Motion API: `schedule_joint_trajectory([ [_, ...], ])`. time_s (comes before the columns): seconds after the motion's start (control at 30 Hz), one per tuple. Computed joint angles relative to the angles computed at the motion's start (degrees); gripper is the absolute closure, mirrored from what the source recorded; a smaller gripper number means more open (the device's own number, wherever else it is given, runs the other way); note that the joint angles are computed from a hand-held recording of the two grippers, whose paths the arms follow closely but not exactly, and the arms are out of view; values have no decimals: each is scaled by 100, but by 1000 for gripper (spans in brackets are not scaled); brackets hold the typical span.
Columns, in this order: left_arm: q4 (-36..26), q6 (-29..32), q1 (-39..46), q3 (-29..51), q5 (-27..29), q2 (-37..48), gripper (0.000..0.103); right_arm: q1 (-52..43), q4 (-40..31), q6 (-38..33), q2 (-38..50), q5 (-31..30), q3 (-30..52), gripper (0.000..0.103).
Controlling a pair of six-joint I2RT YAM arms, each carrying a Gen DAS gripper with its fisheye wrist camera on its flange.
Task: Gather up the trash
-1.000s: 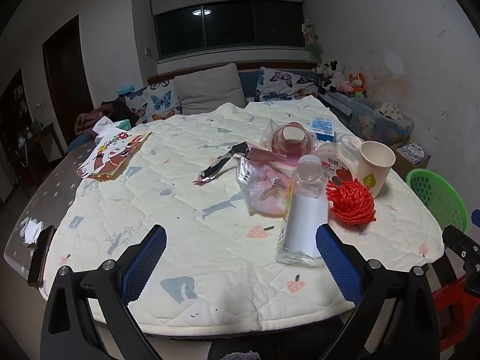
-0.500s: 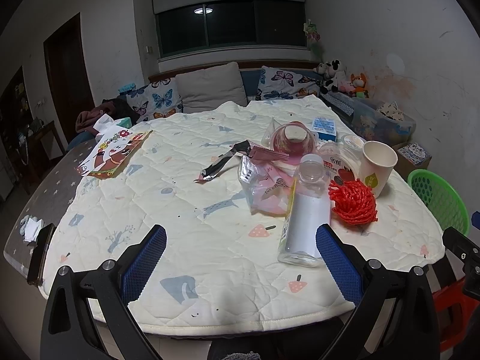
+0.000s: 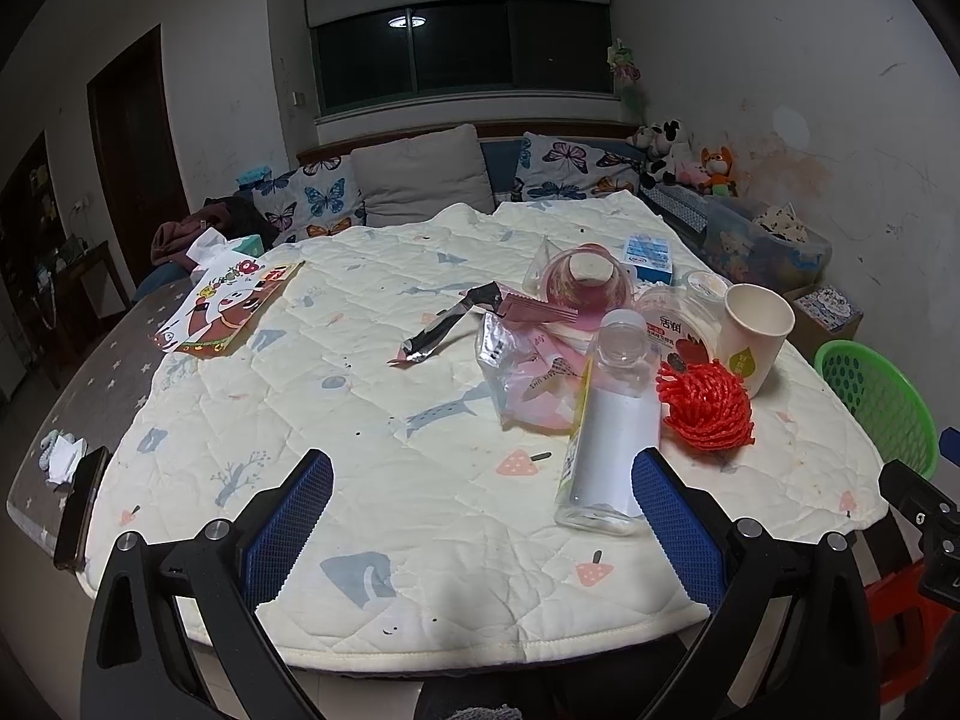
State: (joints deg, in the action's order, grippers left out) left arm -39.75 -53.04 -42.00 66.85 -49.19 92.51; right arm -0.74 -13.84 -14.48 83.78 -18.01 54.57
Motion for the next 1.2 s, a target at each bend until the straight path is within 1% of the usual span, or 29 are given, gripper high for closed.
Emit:
schedule_joint_trajectory([
  [1.2,130,54,62,-18,96,65,6,64,-39,-4,193,76,148,4],
])
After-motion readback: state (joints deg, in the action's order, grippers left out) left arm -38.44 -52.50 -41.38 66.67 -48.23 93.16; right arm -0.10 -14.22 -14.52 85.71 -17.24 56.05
